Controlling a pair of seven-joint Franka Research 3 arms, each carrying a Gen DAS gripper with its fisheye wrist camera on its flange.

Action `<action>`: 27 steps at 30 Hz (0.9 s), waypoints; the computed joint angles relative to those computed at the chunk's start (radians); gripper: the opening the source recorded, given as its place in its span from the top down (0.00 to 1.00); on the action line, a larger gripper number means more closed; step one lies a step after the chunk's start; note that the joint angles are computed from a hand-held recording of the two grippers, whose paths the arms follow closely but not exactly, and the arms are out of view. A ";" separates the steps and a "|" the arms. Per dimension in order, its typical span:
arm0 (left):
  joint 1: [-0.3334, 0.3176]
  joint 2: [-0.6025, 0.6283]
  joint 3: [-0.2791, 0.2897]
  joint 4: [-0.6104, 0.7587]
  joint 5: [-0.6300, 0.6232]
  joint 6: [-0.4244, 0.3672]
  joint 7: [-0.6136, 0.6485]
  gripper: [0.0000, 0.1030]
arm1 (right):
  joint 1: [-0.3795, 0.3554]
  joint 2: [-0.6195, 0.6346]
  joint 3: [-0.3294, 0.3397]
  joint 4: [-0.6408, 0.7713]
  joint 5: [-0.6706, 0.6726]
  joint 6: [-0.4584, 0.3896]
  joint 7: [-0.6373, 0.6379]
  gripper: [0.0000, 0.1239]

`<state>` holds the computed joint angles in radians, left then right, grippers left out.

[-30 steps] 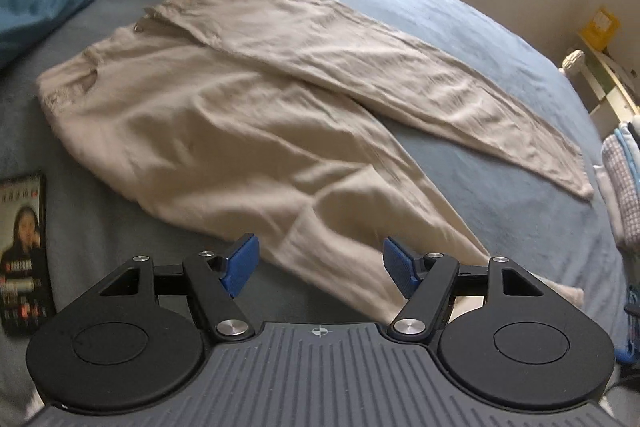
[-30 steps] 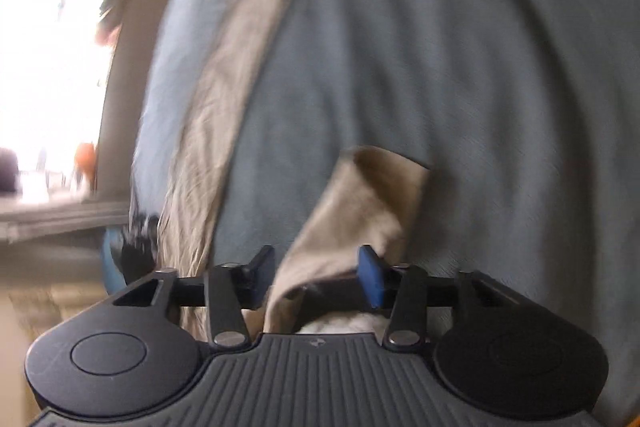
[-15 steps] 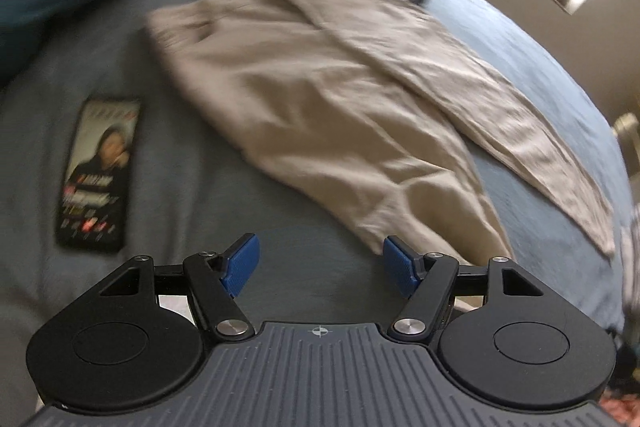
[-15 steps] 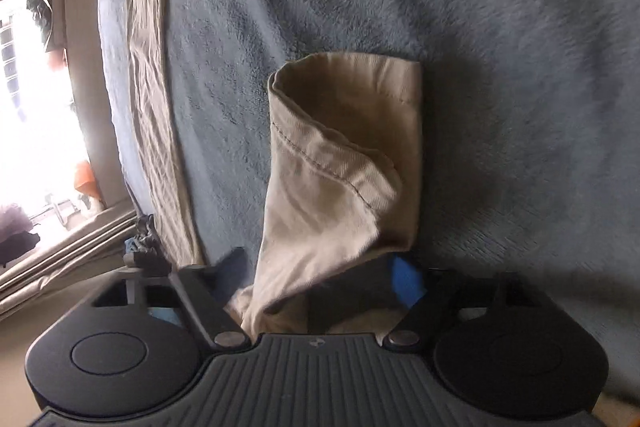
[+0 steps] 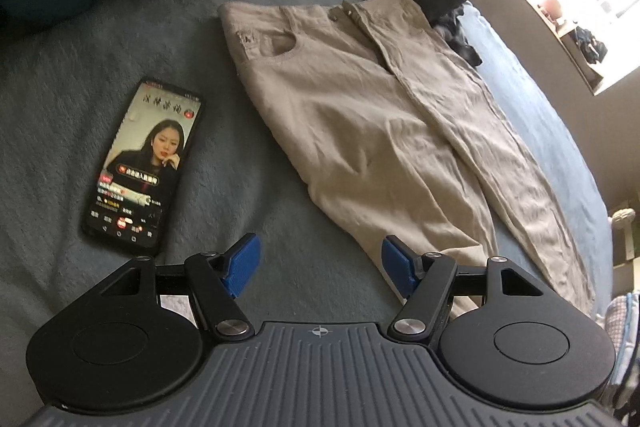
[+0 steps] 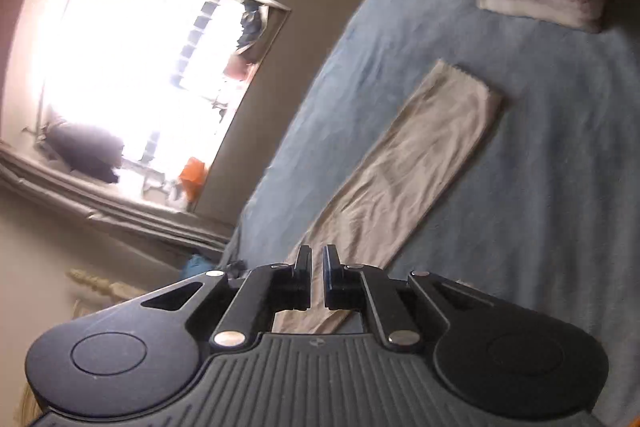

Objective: Fold clothes

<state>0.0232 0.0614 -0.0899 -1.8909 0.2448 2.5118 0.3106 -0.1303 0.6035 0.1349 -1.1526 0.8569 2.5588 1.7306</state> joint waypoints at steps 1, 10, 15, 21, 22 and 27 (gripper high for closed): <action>0.001 0.001 0.000 -0.004 -0.009 0.007 0.003 0.35 | -0.002 -0.011 -0.004 -0.022 -0.002 -0.043 0.040 0.89; 0.001 0.043 -0.006 0.029 -0.082 -0.004 0.095 0.35 | 0.023 -0.121 -0.048 -0.339 0.066 -0.249 0.343 0.36; -0.003 0.065 -0.008 0.056 -0.084 -0.018 0.116 0.35 | 0.053 -0.123 -0.050 -0.423 0.154 -0.139 0.424 0.28; -0.013 0.081 -0.007 0.081 -0.069 -0.054 0.101 0.35 | 0.109 -0.102 -0.055 -0.427 0.106 0.040 0.411 0.70; -0.014 0.084 -0.007 0.087 -0.066 -0.062 0.102 0.35 | 0.101 -0.105 -0.040 -0.427 0.120 0.064 0.374 0.83; -0.015 0.102 -0.005 0.116 -0.056 -0.097 0.101 0.35 | 0.057 -0.087 0.014 -0.322 0.196 0.151 0.166 0.92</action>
<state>0.0079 0.1639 -0.0948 -1.7747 0.1891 2.4151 0.4119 -0.0729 0.5163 0.1489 -1.4741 1.0525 2.7101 1.8968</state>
